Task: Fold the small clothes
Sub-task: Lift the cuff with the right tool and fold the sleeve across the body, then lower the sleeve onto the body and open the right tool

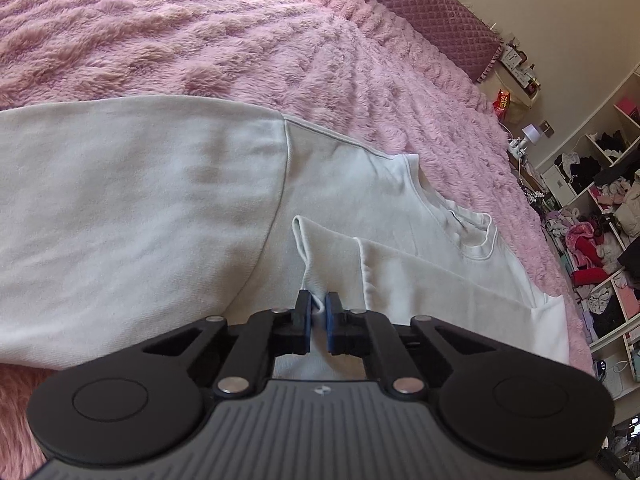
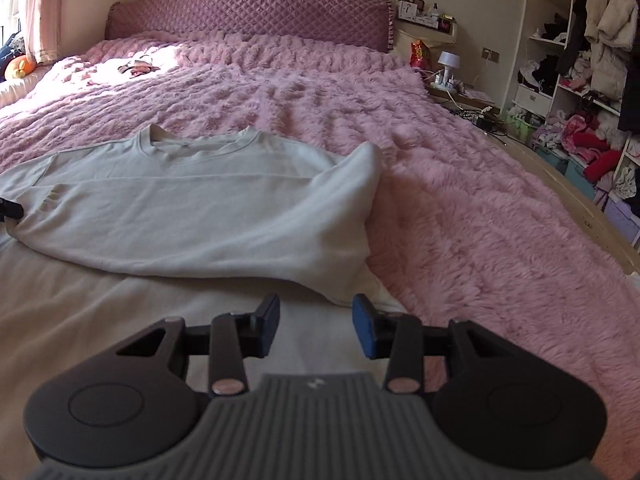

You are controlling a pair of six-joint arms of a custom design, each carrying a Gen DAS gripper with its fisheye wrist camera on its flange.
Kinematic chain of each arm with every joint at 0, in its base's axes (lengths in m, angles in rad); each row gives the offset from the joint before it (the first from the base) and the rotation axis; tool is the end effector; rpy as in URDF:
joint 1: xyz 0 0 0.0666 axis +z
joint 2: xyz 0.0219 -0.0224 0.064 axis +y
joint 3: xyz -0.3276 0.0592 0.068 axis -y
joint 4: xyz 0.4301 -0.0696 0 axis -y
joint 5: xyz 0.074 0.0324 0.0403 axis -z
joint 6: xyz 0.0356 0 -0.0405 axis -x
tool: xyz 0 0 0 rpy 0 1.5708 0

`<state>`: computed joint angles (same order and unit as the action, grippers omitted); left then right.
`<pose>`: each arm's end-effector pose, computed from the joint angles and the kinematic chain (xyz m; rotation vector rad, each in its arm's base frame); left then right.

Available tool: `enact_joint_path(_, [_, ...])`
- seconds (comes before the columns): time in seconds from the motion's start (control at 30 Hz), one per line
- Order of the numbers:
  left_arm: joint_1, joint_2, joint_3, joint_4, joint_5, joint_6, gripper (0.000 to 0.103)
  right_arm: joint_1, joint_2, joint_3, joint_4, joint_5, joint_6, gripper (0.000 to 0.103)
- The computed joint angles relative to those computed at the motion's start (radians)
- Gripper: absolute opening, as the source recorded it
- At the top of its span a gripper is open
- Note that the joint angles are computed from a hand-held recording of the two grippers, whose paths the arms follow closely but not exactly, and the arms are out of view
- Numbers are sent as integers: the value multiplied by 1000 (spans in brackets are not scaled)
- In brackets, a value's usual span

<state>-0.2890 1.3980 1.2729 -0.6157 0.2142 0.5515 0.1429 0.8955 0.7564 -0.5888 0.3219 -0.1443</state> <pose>0.5148 -0.1614 0.3378 -0.2001 2.3786 -0.6626 0.3743 0.0421 0.2973 0.1659 2.2569 -0.2179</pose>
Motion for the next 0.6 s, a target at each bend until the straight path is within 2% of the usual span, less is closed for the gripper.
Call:
enact_joint_path(0.07, [3,-41,-30,38,-5,2,6,4,17,4,13,20,4,40])
enact_joint_path(0.27, [13,-169,-116,103,-81,37,6,31,60,15,56,97,65,40])
enact_joint_path(0.33, [25,-159,-110,72,-54,41,6,38,81,23,61,116,112,40])
enact_joint_path(0.47, [28,-84,-79,-54,-61,15,6,43,128,37,55,135,168,40])
enact_joint_path(0.6, [37,-81,-97,-58,-45,25,15,46,145,61,12,155,147,41])
